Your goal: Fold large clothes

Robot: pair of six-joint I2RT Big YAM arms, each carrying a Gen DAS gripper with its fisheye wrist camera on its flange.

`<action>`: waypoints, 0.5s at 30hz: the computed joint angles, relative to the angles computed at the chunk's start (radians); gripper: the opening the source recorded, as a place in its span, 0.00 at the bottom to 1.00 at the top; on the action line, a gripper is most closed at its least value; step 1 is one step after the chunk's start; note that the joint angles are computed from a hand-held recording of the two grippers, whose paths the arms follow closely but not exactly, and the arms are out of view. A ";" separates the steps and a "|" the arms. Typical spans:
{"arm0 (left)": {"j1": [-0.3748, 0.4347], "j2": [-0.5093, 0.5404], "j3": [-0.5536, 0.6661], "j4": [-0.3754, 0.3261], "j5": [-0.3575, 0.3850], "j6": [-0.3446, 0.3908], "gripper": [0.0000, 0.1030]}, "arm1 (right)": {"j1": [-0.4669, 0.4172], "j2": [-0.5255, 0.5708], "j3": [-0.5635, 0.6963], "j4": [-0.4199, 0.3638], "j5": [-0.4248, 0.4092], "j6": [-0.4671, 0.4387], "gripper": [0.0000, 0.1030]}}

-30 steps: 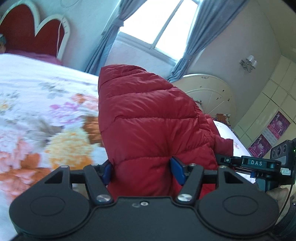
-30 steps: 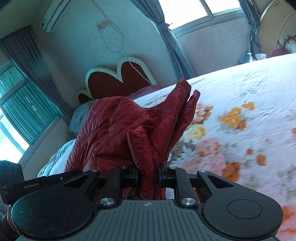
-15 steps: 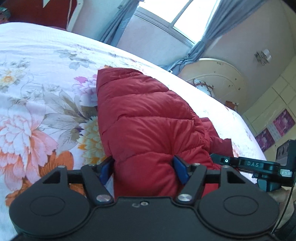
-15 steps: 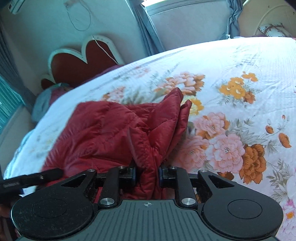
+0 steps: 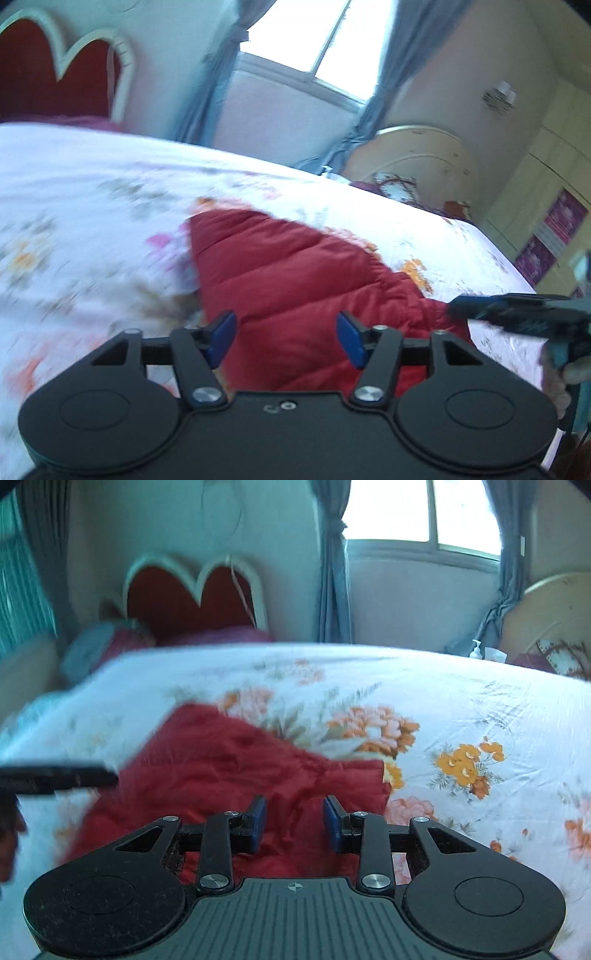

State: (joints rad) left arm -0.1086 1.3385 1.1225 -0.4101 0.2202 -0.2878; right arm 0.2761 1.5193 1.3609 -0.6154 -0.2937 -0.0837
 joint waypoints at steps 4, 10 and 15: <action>-0.018 0.070 0.046 -0.029 -0.003 0.042 0.54 | -0.006 0.073 0.029 -0.075 0.059 0.038 0.06; -0.013 0.107 0.056 -0.040 0.034 0.073 0.54 | -0.021 0.098 0.013 -0.082 0.059 0.066 0.05; 0.009 0.024 0.003 -0.014 0.103 0.050 0.52 | -0.036 -0.006 -0.035 -0.043 0.031 0.114 0.06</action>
State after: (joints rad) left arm -0.0996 1.3625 1.1254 -0.4246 0.3233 -0.2383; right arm 0.2406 1.5129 1.3258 -0.6585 -0.2625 0.0304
